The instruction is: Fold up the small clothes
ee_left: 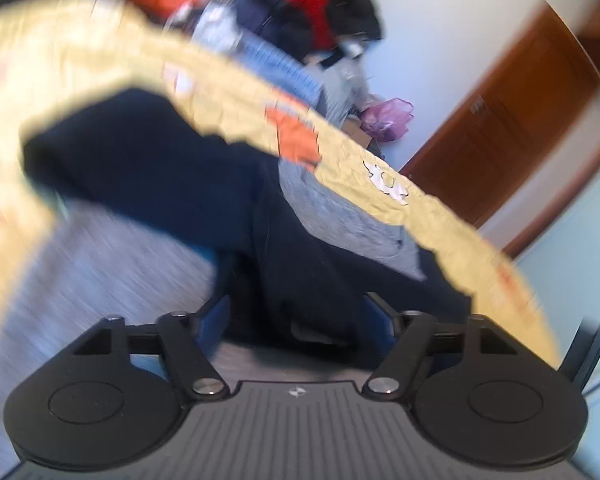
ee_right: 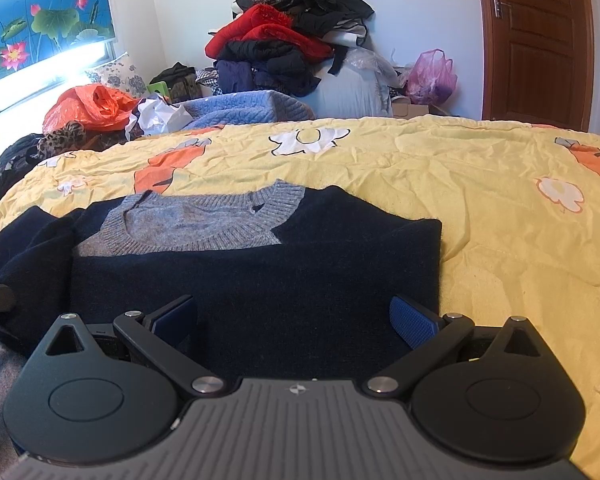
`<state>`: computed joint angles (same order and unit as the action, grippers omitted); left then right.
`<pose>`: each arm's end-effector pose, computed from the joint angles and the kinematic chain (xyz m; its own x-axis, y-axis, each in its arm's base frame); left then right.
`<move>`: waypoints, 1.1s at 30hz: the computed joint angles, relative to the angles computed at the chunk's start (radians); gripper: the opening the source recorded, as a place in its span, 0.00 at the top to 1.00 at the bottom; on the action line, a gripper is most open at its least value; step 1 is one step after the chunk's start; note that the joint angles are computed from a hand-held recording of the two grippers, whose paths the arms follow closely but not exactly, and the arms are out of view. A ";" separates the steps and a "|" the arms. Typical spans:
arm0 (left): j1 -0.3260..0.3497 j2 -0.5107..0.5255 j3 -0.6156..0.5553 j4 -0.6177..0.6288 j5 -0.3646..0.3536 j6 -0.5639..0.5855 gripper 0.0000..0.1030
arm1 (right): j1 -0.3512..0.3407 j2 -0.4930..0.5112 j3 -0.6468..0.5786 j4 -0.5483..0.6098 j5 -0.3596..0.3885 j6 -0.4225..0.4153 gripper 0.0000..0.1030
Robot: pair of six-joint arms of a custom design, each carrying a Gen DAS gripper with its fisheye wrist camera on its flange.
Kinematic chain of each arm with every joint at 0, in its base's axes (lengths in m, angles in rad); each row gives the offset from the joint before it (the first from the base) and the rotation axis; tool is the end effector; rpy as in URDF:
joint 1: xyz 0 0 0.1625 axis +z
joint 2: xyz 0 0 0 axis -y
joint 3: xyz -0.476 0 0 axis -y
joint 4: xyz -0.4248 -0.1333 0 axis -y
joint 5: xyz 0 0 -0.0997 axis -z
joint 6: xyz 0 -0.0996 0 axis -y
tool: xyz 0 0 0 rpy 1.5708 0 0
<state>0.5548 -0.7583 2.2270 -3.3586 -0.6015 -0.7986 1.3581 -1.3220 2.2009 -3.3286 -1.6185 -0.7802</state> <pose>-0.3126 -0.4471 0.0450 -0.9396 -0.1178 -0.3215 0.1921 0.5959 -0.7797 0.0141 -0.5437 0.3100 -0.7832 -0.2633 0.5633 -0.5856 0.6168 -0.5259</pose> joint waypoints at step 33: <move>-0.033 0.024 0.051 0.081 0.035 0.249 0.10 | 0.202 0.009 -0.042 0.351 -0.010 0.023 0.22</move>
<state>0.5222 -0.7340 2.2775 -3.2772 -0.5670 -0.5498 1.5603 -1.3134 2.1587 -2.9773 -1.6287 -0.7574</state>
